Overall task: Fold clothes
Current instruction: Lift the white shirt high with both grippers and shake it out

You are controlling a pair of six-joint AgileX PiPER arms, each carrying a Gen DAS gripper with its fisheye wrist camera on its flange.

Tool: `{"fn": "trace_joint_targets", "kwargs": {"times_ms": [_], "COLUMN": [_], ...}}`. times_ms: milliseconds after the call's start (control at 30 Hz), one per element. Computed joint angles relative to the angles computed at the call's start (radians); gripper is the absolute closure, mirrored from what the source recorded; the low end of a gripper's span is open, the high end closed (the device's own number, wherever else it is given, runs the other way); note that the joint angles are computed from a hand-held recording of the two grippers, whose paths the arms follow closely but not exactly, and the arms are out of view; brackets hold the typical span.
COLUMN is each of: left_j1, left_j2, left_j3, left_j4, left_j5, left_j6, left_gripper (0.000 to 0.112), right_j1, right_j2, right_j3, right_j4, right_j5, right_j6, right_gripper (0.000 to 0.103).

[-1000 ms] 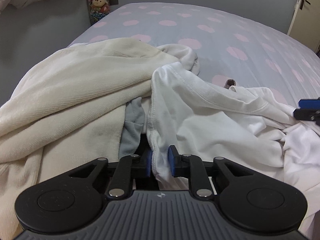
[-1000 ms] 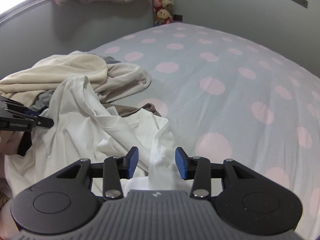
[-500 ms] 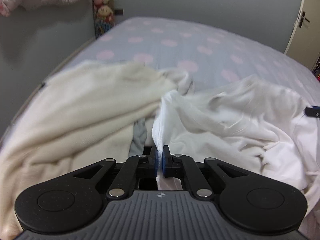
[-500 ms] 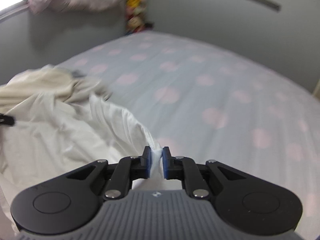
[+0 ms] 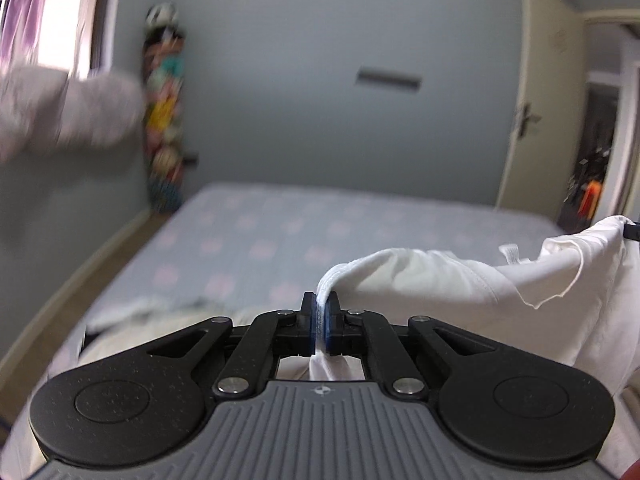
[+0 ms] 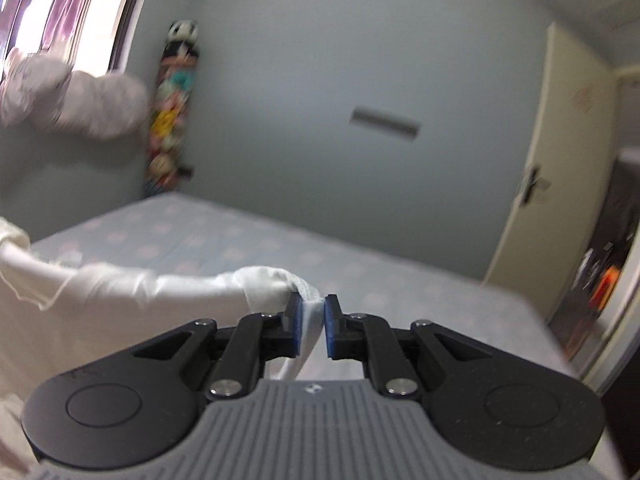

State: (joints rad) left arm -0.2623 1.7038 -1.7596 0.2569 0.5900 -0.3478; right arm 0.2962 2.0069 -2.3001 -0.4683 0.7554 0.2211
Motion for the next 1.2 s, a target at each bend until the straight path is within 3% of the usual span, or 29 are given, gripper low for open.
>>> {"fn": "trace_joint_targets", "kwargs": {"times_ms": [100, 367, 600, 700, 833, 1067, 1200], "left_j1": [-0.078, -0.337, -0.537, -0.629, -0.745, -0.877, -0.863], "left_j2": [-0.022, -0.01, -0.04, -0.071, -0.134, -0.228, -0.215], "left_j3": [-0.092, -0.409, -0.51, -0.472, -0.367, -0.192, -0.165], "left_j4": [0.077, 0.367, 0.567, 0.668, 0.819, 0.988, 0.999], "left_j5": [0.02, 0.148, 0.25, 0.277, 0.293, 0.312, 0.291], "left_j6": [-0.034, -0.122, -0.16, -0.212, -0.297, -0.426, -0.442], "left_gripper": [0.11, 0.11, 0.11, 0.11, 0.11, 0.11, 0.11], "right_j1": [-0.018, -0.042, 0.009, 0.064, 0.216, 0.658, 0.684], "right_j2": [-0.162, -0.463, -0.672, -0.741, -0.857, -0.969, -0.989], "right_j3": [0.139, 0.279, 0.354, 0.393, 0.512, 0.629, 0.691], "right_j4": [-0.079, -0.188, -0.284, -0.35, -0.607, -1.02, -1.062], "right_j5": [-0.055, -0.098, -0.098, -0.067, -0.017, 0.278, 0.311], "right_j6": [0.066, 0.139, 0.176, 0.209, 0.38, 0.512, 0.556], "right_gripper": [0.091, 0.091, 0.09, 0.09, 0.09, 0.09, 0.09]}}
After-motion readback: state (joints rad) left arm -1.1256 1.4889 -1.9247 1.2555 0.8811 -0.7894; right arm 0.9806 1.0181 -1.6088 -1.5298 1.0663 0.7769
